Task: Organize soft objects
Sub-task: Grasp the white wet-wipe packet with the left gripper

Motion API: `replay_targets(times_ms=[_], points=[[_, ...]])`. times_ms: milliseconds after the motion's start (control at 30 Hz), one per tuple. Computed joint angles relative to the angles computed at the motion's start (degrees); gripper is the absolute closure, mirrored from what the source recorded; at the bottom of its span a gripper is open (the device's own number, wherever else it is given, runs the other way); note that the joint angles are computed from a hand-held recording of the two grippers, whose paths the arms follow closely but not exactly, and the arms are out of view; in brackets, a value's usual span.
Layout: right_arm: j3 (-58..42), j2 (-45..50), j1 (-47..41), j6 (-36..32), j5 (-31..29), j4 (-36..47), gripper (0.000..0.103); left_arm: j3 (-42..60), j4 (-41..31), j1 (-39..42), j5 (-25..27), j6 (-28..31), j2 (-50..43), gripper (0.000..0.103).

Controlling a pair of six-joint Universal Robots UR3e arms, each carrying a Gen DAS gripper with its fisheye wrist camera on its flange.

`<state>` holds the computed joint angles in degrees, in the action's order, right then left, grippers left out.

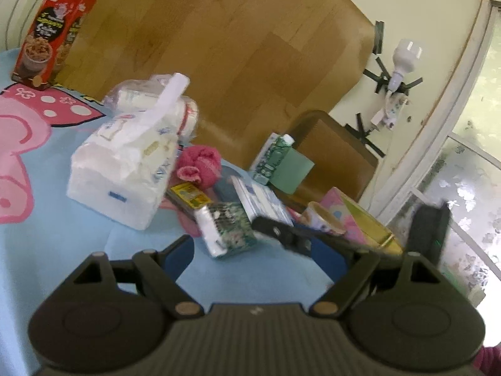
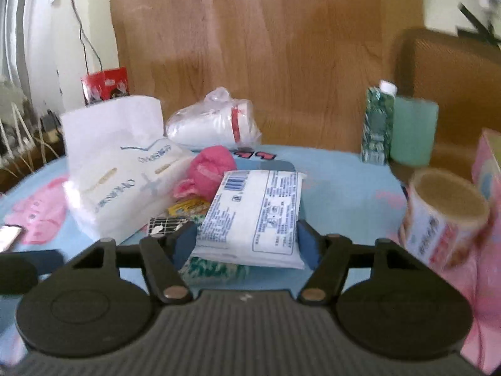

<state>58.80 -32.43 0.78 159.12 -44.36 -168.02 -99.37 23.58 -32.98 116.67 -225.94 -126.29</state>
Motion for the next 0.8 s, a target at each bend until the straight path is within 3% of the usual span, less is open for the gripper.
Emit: replay_targets(times_ms=[133,233,367,433,500,633,700,800], points=[[20.97,-9.07,-7.32,-6.33,4.91,-9.49,0.033,4.38,-1.97,0.51,-5.53,2.11,-1.56,0.019],[31.87,-13.89,-12.33,-10.98,5.07,-11.89,0.032,9.99,-5.17,2.39,-14.72,2.06,-4.33,0.019],[38.70,-17.45,-17.24,-15.89,6.97,-6.92,0.030,24.78,-16.56,3.29,-23.85,1.35,-11.70,0.019],[41.05,-17.77,-18.54,-17.45,7.44,-9.01,0.020,33.42,-23.96,3.21,-25.96,0.42,-15.62,0.019],[42.42,-17.59,-19.05,-19.25,7.65,-11.30,0.013,40.01,-29.37,3.21,-27.40,-0.74,-18.68,0.019],[43.08,-17.34,-20.12,-24.88,9.84,-8.58,0.013,49.01,-36.11,2.29,-27.05,-1.11,-22.86,0.023],[42.51,-16.94,-20.01,-26.21,10.16,-8.41,0.021,52.94,-38.66,1.73,-26.34,-0.11,-24.76,0.026],[42.66,-16.35,-20.14,-27.00,10.55,-10.05,0.022,61.35,-44.98,0.68,-24.14,1.03,-28.12,0.032]])
